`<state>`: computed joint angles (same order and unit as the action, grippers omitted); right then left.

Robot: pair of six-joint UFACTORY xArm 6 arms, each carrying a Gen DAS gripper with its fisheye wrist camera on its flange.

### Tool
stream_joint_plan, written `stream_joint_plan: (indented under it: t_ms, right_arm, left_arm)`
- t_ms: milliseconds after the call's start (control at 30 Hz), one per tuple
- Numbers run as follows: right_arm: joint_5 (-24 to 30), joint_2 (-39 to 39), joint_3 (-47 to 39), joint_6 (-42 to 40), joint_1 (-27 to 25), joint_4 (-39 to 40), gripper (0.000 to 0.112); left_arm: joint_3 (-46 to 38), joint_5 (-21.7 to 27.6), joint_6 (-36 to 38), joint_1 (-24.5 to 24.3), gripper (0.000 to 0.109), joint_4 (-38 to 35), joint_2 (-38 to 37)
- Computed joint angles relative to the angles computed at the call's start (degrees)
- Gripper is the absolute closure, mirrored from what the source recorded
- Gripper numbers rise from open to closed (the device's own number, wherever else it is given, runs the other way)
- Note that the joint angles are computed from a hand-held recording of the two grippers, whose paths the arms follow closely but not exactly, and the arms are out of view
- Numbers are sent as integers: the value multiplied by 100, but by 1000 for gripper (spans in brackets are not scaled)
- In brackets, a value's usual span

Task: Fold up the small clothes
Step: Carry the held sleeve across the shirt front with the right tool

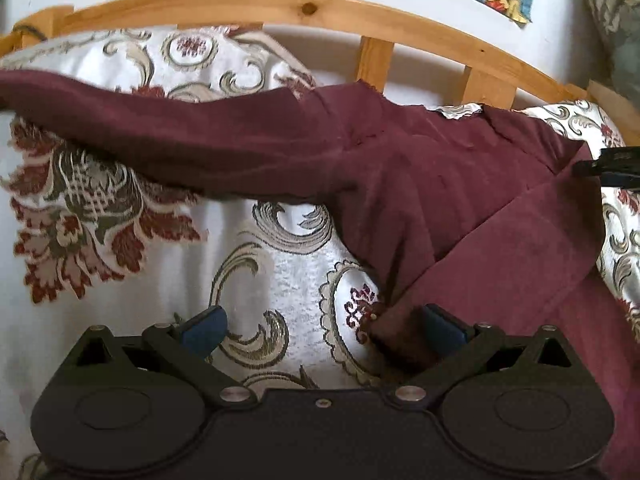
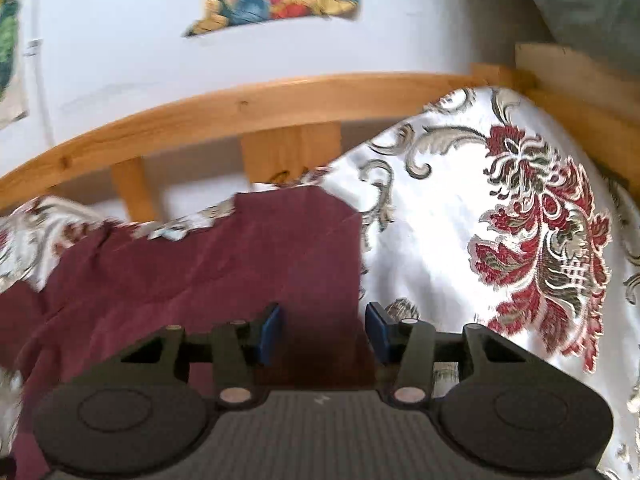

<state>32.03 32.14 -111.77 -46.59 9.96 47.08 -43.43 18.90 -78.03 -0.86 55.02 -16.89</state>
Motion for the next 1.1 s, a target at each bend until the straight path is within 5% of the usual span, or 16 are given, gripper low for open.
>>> stream_joint_plan:
  t_ms: [33,200,367,400,500,567,633,867,1100]
  right_arm:
    - [75,137,-207,253,1,-176,105]
    - [-1096,373,-390,969,190,-1452,105]
    - [-1054,546,-567,1039,234,-1942,104]
    - [-1119,469,-419,1060,256,-2012,101]
    - [-1206,35,194,612,273,-1473,59]
    - [-1277,-582,1015,-380,256,-605,51]
    - [-1057,-1182,1755,-791,160,-302,43]
    - [703,-3072,3986,-570,-583,-523,42]
    - [1423,-3690,4895,-447,-952,-602,67]
  left_arm:
    - [20,-73,18,37,6,-56,9]
    - [124,-415,89,111,6,-163,-32]
    - [117,-414,522,1,6,-631,-84]
    - [158,-477,632,16,6,-808,-122]
    - [350,-517,886,55,6,-1286,-358]
    - [455,-344,1310,33,6,-1794,-535]
    - [608,-240,2003,26,7,-2629,-728]
    - [762,-147,4193,-152,22,-5327,-834]
    - [630,349,4088,-353,35,-4463,-788]
